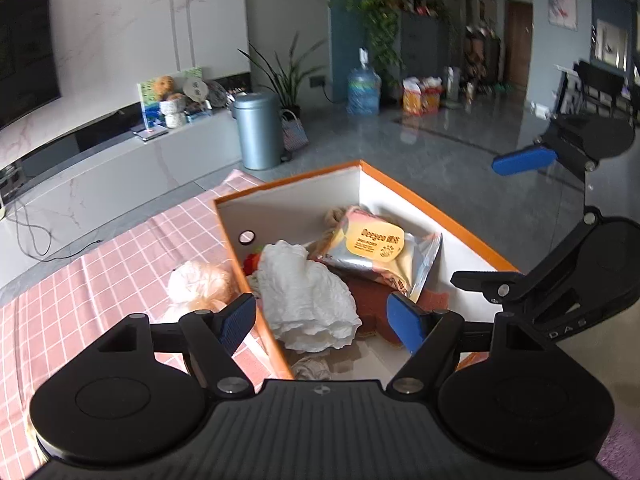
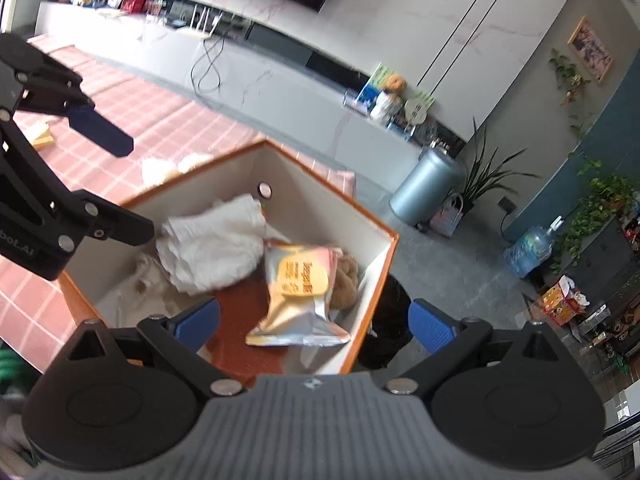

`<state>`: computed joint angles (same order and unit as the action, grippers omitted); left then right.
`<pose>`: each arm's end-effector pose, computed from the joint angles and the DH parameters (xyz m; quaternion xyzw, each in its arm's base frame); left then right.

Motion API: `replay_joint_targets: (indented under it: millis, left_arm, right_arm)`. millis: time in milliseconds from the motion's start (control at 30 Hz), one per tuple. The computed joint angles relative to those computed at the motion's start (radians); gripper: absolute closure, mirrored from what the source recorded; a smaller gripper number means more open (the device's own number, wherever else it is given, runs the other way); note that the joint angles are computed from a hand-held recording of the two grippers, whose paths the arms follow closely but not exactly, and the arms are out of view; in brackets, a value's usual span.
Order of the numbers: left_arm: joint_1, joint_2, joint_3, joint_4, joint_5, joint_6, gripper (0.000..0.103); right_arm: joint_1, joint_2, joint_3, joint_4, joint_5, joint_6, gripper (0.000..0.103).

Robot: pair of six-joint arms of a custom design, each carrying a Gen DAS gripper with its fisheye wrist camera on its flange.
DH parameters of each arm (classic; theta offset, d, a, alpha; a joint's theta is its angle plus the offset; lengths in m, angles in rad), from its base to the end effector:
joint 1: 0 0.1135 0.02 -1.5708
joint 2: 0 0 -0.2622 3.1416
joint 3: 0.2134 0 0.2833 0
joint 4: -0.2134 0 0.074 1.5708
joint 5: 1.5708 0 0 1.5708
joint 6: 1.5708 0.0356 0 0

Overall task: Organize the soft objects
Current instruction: 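Open the right gripper dropping the wipes pack while the left drops the cloth into the box, then move both grippers back over the yellow cloth and plastic-wrapped bundle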

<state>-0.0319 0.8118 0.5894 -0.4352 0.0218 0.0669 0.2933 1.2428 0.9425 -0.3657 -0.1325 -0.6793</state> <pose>0.2095 -0.0075 0.2342 0.0491 0.8962 -0.0021 0.4410 0.2894 0.0923 0.2696 -0.4450 0.7799 -0.0252 0.4395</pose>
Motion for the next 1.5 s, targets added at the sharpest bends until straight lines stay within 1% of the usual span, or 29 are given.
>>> replay_joint_targets:
  millis: [100,200,400,500,567,667,733,833,933,1100,1233,1333,1500]
  left_arm:
    - [0.029,-0.100,-0.046,-0.023,-0.003,-0.007,0.015]
    - [0.080,-0.207,-0.092,-0.055,0.003,-0.014,0.015]
    - [0.289,-0.420,-0.178,-0.143,0.139,-0.027,0.015]
    - [0.457,-0.494,-0.201,-0.203,0.260,0.000,0.015]
    - [0.593,-0.533,-0.214,-0.241,0.360,0.042,0.015]
    - [0.797,-0.553,-0.222,-0.293,0.488,0.120,0.015]
    - [0.934,-0.529,-0.220,-0.316,0.576,0.178,0.015]
    - [1.116,-0.481,-0.219,-0.341,0.680,0.267,0.015]
    - [1.251,-0.405,-0.223,-0.335,0.745,0.340,0.015]
    - [1.421,-0.254,-0.219,-0.310,0.802,0.445,0.015]
    - [1.503,-0.153,-0.227,-0.268,0.810,0.504,0.015]
    - [1.511,-0.116,-0.245,-0.209,0.778,0.494,0.013]
    - [1.457,-0.050,-0.268,-0.076,0.695,0.424,0.011]
  right_arm:
    - [0.029,-0.056,-0.046,0.033,0.020,0.047,0.004]
    - [0.063,-0.101,-0.088,0.066,0.031,0.121,0.003]
    - [0.157,-0.173,-0.160,0.119,0.037,0.310,0.003]
    - [0.213,-0.193,-0.197,0.175,0.042,0.396,0.003]
    - [0.265,-0.194,-0.216,0.216,0.057,0.433,0.003]
    - [0.347,-0.182,-0.235,0.264,0.092,0.467,0.003]
    - [0.398,-0.167,-0.239,0.292,0.110,0.492,0.003]
    - [0.472,-0.122,-0.237,0.341,0.132,0.526,0.003]
    - [0.546,-0.059,-0.230,0.388,0.168,0.550,0.003]
    - [0.634,0.075,-0.196,0.443,0.219,0.571,0.003]
    - [0.659,0.177,-0.157,0.459,0.229,0.593,0.004]
    - [0.669,0.246,-0.121,0.452,0.230,0.606,0.004]
    - [0.674,0.335,-0.055,0.416,0.238,0.602,0.004]
